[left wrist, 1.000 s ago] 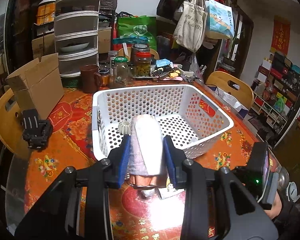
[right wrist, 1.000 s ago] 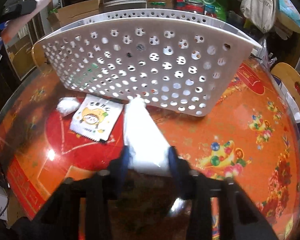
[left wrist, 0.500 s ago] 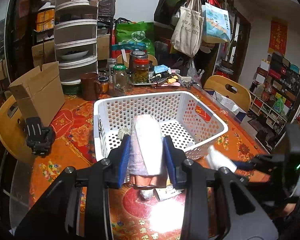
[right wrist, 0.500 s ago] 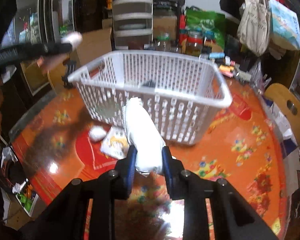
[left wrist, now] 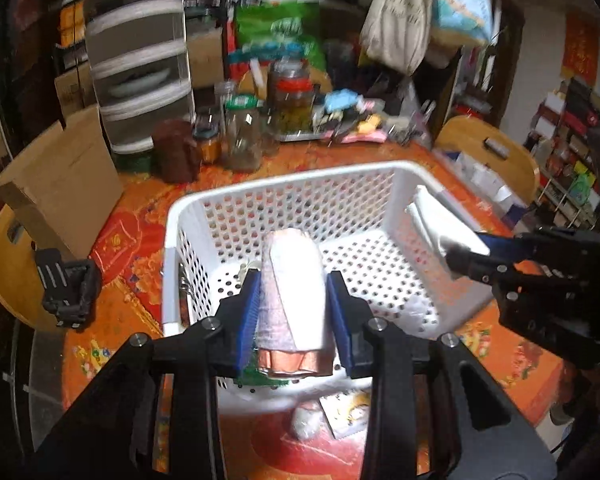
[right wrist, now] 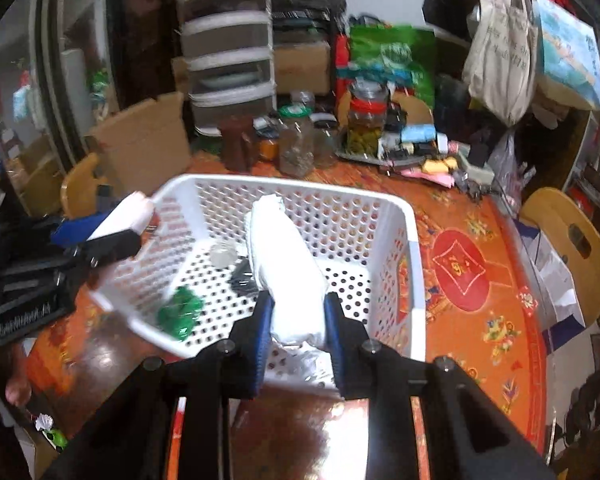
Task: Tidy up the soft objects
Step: 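Carry the roll and towel over the white basket and lower them inside, then open both tools in the basket and lift them out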
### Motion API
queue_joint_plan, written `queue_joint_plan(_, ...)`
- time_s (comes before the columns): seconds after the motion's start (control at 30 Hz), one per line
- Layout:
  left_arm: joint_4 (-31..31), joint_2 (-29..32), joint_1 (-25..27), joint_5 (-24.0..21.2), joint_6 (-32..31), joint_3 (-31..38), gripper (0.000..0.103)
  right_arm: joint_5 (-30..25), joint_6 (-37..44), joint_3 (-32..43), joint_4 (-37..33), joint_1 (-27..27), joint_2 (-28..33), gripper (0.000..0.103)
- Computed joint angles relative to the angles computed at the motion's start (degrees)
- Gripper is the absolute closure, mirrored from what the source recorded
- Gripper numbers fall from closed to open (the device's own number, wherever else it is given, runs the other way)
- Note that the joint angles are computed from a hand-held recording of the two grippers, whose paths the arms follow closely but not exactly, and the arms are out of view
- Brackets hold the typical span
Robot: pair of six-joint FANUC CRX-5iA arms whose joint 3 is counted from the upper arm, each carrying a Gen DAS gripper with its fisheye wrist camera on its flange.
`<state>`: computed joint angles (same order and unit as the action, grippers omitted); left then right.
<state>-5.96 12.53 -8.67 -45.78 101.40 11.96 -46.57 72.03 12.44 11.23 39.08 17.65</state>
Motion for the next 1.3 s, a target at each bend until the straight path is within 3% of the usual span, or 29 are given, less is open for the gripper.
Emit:
queue_joint_plan(0.2, 0.2, 7.4, 0.4, -5.3, 0.4, 6.4, 0.072, -5.4, 1.1, 6.1, -1.1, -1.5, 6.7, 0.078)
queue_joint_plan(0.4, 1.2, 8.8, 0.8, -4.5, -0.7, 5.9, 0.072, -3.7, 0.3, 4.9, -0.2, -1.6, 7.1, 0.069)
queue_joint_plan(0.47, 0.8, 8.4, 0.8, -3.4, -0.6, 5.1, 0.071, -2.9, 0.5, 4.4, -0.4, -1.5, 6.8, 0.06)
queue_joint_plan(0.5, 1.3, 8.2, 0.8, -2.8, -1.0, 4.6, 0.068, -2.3, 0.5, 3.8, -0.1, -1.4, 6.4, 0.058)
queue_joint_plan(0.63, 0.1, 6.7, 0.7, -1.1, 0.1, 3.3, 0.036, -0.1, -1.2, 1.5, 1.7, -1.0, 5.3, 0.044)
queue_joint_plan(0.8, -1.4, 2.5, 0.3, 2.6, 0.6, -1.0, 0.021, 4.0, -4.8, -3.5, 5.2, -0.3, 1.9, 0.029)
queue_joint_plan(0.87, -3.4, 0.6, -0.1, 3.1, 1.8, -2.3, 0.018, 5.9, -7.2, -6.6, 7.4, 0.1, -0.2, 0.016)
queue_joint_plan(0.93, -5.3, -1.6, -0.7, 3.6, 2.6, -4.0, 0.015, 7.6, -9.3, -9.5, 9.4, 0.4, -2.2, 0.01)
queue_joint_plan(1.3, -12.3, -15.3, -4.2, 5.4, 8.1, -14.8, 0.001, 15.6, -23.4, -25.8, 23.0, 2.6, -13.9, 0.0)
